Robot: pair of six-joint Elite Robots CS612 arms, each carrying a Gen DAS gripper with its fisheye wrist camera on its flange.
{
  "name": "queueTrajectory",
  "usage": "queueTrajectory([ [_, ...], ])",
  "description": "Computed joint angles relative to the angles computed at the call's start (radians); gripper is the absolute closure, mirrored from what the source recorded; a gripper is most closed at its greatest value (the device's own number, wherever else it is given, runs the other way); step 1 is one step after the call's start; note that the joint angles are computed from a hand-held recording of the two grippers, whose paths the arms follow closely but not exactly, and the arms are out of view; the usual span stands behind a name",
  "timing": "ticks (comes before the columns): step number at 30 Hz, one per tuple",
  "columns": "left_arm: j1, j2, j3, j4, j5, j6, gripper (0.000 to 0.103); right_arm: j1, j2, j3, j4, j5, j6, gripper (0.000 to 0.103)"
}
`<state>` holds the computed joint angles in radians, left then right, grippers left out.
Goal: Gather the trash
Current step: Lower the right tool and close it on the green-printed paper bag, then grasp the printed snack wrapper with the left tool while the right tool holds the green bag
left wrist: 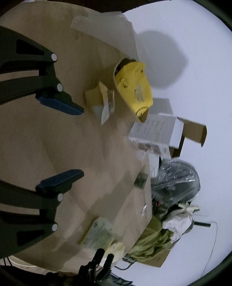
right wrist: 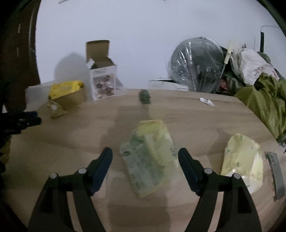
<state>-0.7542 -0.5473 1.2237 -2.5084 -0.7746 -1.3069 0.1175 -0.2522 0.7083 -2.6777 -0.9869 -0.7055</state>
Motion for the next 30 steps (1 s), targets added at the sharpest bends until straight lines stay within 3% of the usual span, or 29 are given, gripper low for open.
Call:
queueTrajectory([
  [7, 0.015, -0.019, 0.035, 0.007, 0.002, -0.080, 0.040, 0.018, 0.075, -0.161, 0.166, -0.057, -0.041, 0.028],
  [9, 0.017, -0.024, 0.053, -0.007, 0.006, -0.113, 0.034, 0.023, 0.086, -0.180, 0.188, -0.075, -0.047, 0.029],
  [11, 0.018, -0.028, 0.064, -0.004, 0.026, -0.144, 0.030, 0.027, 0.091, -0.192, 0.204, -0.082, -0.072, 0.051],
  [12, 0.019, -0.031, 0.071, -0.008, 0.035, -0.158, 0.028, 0.030, 0.096, -0.204, 0.222, -0.090, -0.089, 0.075],
  [13, 0.021, -0.035, 0.081, -0.020, 0.042, -0.176, 0.026, 0.033, 0.100, -0.211, 0.229, -0.098, -0.102, 0.087],
  [19, 0.044, -0.027, 0.076, -0.029, 0.028, -0.202, 0.023, 0.034, 0.087, -0.187, 0.231, -0.072, -0.151, 0.094],
  [22, 0.058, -0.012, 0.059, -0.055, -0.002, -0.181, 0.023, 0.032, 0.071, -0.156, 0.211, -0.054, -0.156, 0.095],
  [30, 0.085, 0.017, 0.011, -0.017, -0.072, -0.168, 0.023, 0.024, 0.050, -0.110, 0.173, -0.031, -0.151, 0.095],
])
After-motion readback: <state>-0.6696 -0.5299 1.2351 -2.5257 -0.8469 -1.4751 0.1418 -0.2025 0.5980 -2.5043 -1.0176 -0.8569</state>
